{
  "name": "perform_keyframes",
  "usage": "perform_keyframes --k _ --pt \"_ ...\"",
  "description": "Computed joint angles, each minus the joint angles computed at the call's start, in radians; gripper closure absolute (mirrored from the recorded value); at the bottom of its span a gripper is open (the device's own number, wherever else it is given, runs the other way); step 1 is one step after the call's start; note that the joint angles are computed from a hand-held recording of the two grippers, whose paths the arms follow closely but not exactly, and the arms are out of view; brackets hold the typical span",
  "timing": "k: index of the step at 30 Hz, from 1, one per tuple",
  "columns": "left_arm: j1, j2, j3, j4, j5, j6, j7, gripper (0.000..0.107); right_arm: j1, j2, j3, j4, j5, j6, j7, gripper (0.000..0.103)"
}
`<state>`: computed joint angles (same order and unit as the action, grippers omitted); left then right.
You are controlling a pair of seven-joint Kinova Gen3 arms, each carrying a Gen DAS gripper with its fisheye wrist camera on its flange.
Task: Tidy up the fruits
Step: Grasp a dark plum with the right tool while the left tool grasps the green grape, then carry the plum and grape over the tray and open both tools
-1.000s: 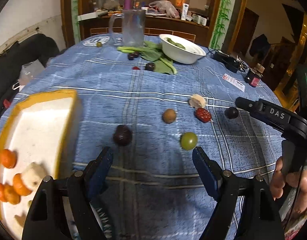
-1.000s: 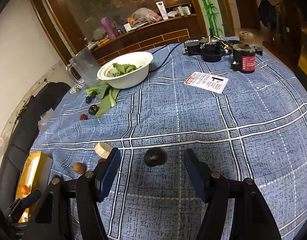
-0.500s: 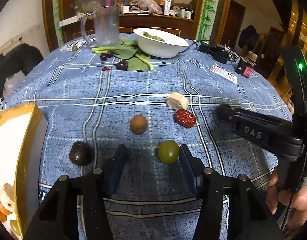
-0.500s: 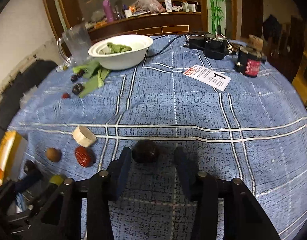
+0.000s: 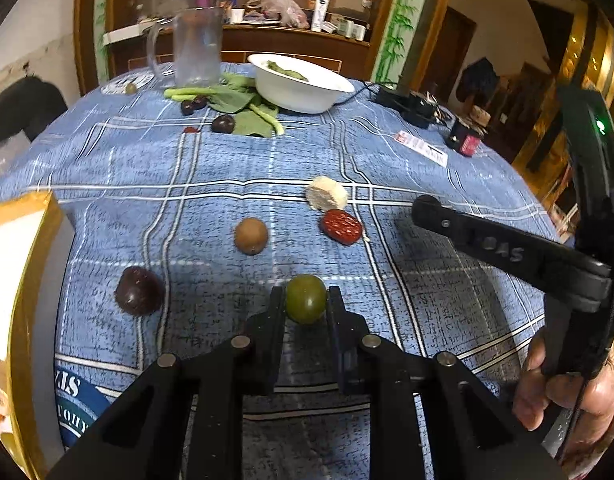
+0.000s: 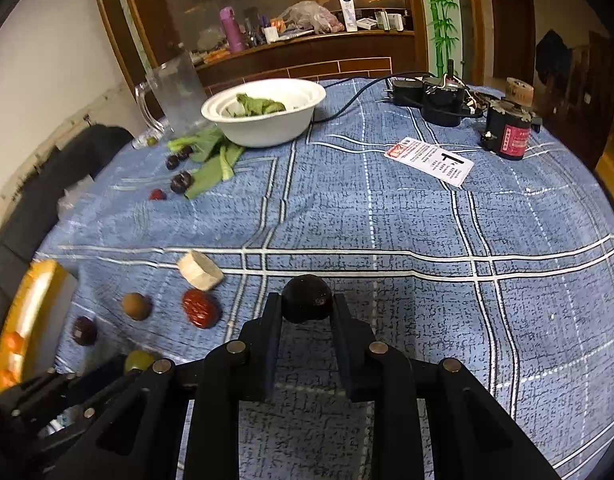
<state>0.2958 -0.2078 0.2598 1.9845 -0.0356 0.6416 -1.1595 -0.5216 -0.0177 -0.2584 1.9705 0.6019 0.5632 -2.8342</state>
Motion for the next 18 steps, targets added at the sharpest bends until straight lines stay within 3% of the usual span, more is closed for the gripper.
perform_keyframes --k 3,8,18 --pt "-0.001 -0.013 -0.013 0.009 0.019 -0.006 -0.002 0.089 0.016 -0.024 0.010 0.025 -0.046 -0.065 0.021 0.077" --pt "-0.009 -0.051 -0.026 0.028 0.042 -0.024 -0.011 0.088 0.033 -0.033 -0.017 0.029 -0.043 -0.081 0.009 0.077" --pt "-0.054 -0.146 -0.021 0.046 0.062 0.017 0.004 0.088 -0.047 -0.016 -0.076 -0.028 0.060 0.034 -0.087 0.077"
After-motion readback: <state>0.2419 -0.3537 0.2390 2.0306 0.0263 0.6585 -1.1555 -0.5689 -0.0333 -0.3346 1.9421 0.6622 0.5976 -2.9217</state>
